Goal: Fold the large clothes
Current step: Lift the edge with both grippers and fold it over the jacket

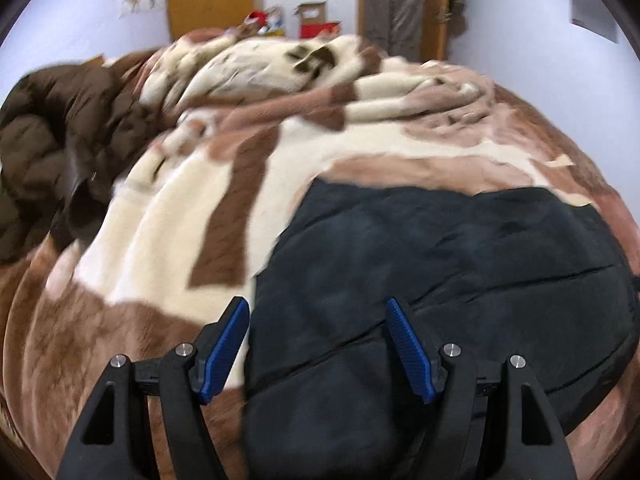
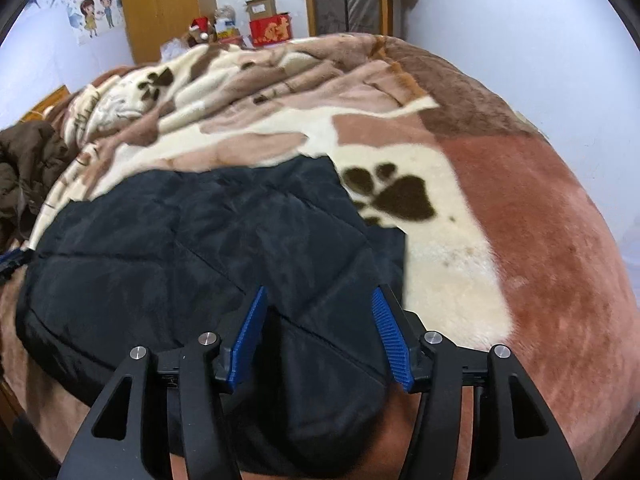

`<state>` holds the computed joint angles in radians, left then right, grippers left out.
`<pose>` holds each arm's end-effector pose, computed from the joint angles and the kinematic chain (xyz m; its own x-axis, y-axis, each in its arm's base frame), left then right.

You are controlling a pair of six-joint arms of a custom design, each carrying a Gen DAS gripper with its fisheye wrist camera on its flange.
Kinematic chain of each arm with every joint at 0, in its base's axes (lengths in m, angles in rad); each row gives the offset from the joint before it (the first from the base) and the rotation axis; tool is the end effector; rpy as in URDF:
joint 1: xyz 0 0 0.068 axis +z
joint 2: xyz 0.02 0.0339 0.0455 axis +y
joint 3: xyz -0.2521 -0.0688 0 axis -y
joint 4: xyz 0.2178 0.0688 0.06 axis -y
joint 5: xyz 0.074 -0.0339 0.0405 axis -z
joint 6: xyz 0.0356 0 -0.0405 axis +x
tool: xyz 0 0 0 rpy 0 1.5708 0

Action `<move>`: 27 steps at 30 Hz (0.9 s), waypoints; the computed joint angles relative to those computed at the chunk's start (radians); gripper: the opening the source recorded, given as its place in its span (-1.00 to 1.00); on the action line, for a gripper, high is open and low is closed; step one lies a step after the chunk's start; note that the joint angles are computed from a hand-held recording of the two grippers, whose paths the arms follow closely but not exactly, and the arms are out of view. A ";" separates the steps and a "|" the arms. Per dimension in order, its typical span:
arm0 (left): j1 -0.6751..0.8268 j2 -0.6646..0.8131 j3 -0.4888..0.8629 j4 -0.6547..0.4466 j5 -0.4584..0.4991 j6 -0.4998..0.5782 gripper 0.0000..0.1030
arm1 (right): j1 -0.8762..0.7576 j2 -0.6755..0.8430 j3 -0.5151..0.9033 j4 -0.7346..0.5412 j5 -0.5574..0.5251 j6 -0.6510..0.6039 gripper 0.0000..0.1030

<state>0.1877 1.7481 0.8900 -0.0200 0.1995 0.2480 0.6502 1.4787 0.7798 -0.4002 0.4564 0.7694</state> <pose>0.3175 0.0531 0.1523 -0.7473 0.1030 -0.6565 0.1288 0.9916 0.0089 0.2087 0.1390 0.1760 -0.7765 0.1941 -0.5995 0.2175 0.9755 0.0341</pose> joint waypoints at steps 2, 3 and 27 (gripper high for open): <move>0.039 0.057 0.019 -0.014 0.013 0.004 0.43 | -0.033 -0.005 -0.055 0.046 -0.040 0.025 0.10; 0.054 0.080 0.025 -0.015 0.040 0.005 0.46 | -0.041 -0.010 -0.074 0.062 -0.044 0.035 0.14; 0.125 0.429 0.294 -0.149 0.335 -0.080 0.77 | -0.319 0.108 -0.250 0.483 -0.525 -0.021 0.36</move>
